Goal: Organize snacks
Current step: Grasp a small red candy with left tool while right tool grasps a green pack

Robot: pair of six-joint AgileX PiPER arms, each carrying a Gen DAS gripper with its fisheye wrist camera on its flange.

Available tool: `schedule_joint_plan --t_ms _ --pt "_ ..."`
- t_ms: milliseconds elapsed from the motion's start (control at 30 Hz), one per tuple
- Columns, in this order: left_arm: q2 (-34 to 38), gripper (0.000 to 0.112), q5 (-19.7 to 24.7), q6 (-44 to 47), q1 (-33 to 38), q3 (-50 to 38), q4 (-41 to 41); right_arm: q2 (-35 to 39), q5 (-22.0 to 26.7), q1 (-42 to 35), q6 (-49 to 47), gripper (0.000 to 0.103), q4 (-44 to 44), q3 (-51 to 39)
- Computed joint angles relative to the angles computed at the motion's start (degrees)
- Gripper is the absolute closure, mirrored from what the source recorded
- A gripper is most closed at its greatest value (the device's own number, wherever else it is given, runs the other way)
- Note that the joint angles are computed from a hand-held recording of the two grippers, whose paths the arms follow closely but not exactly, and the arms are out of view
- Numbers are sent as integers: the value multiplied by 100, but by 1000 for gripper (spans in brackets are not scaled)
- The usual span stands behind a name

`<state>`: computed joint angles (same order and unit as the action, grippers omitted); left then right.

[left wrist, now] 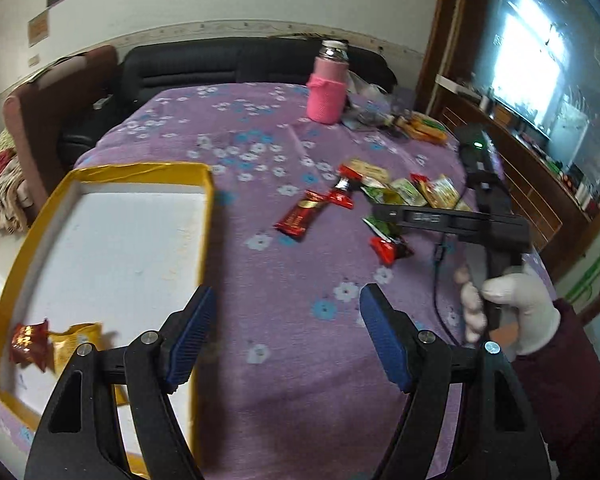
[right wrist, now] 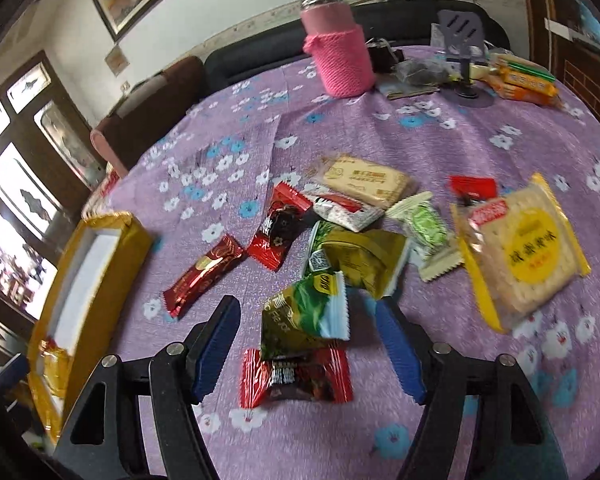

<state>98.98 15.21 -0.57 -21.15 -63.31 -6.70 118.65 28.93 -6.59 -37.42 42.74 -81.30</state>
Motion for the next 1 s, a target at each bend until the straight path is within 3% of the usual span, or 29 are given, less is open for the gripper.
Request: schedule_joint_plan --t_ms 33,67,167,333,400,567,733,800,833,1000 --pt "38 38 30 97 -35 -40 -75 -8 -40 12 -112 56 26 53" --pt "118 38 77 135 -85 -134 -104 22 -54 9 -359 61 203 95" --pt "514 38 208 220 -199 -558 -218 87 152 -195 -1047 61 892 150" --pt "1500 39 631 1139 -397 -1646 -1262 100 912 -713 -1517 62 1725 45" --pt "1952 39 836 954 -608 -2238 -907 54 1113 -906 -1669 61 1998 70" --pt "3020 39 1276 235 -1186 -3784 858 133 1518 -1250 -1620 61 2210 -101" --pt "4014 39 2431 755 -1296 -5441 949 219 1683 -1397 -1477 61 2233 -245" --pt "4027 62 2554 1100 -1176 -5493 388 244 1717 -1408 -1423 61 2202 -283" --pt "4055 80 2649 1302 -1113 -5571 65 252 1721 -1398 -1395 61 2177 -297" --pt "3886 84 2376 1120 -1079 -5237 15 286 1664 -1291 -1371 61 2069 -305"
